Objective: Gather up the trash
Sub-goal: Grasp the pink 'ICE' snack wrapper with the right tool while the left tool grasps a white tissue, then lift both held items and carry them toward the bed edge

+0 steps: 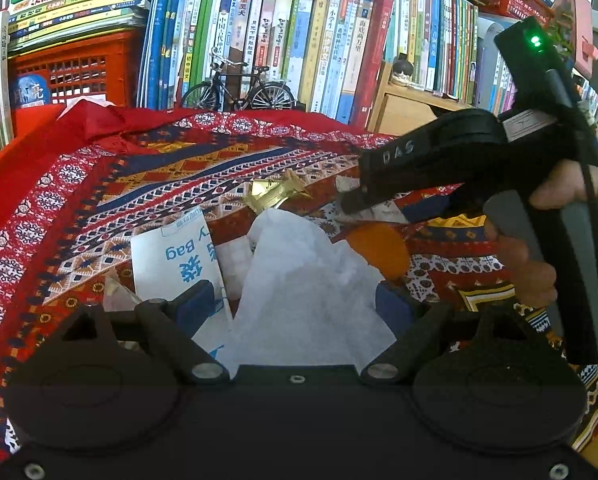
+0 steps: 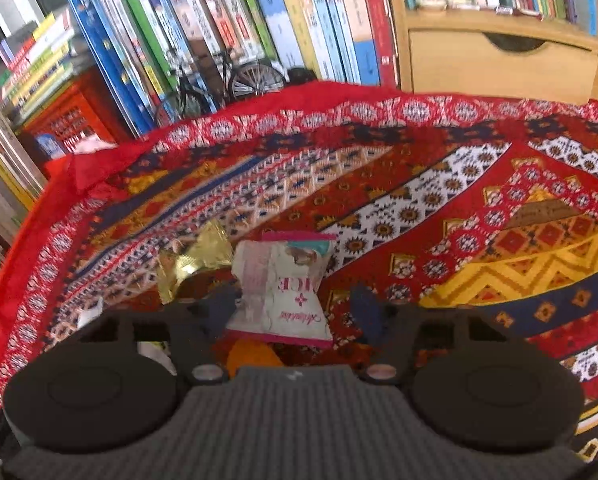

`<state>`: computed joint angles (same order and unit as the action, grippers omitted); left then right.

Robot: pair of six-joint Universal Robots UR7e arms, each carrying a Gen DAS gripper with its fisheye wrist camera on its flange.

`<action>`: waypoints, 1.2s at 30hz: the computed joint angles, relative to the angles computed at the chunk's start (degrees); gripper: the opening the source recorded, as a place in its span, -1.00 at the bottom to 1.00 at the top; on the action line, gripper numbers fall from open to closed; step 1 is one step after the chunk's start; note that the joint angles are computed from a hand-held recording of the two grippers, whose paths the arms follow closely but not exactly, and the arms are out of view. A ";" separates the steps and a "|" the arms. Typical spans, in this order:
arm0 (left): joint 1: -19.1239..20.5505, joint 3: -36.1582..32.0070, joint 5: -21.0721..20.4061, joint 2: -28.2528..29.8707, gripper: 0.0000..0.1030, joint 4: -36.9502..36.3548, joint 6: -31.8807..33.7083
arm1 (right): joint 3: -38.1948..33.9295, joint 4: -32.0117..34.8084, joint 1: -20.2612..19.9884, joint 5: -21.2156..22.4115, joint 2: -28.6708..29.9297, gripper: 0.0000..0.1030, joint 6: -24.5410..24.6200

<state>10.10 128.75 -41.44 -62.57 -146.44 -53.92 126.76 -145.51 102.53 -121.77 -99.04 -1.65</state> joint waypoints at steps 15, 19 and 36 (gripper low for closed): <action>-0.68 -0.64 -0.89 1.51 0.50 0.68 -0.74 | 1.24 2.45 1.45 3.20 -7.75 -0.07 -0.10; -1.54 -1.83 -1.81 1.46 -0.64 3.54 -0.09 | 1.02 5.72 2.45 4.70 -10.88 -0.07 0.75; -9.18 -3.44 -2.36 -3.76 -0.61 7.54 -4.57 | -0.92 21.73 12.36 2.13 -24.21 -0.06 8.74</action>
<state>0.92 125.31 -43.80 -66.32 -138.90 -58.50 125.84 -123.78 114.89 -119.64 -123.25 7.09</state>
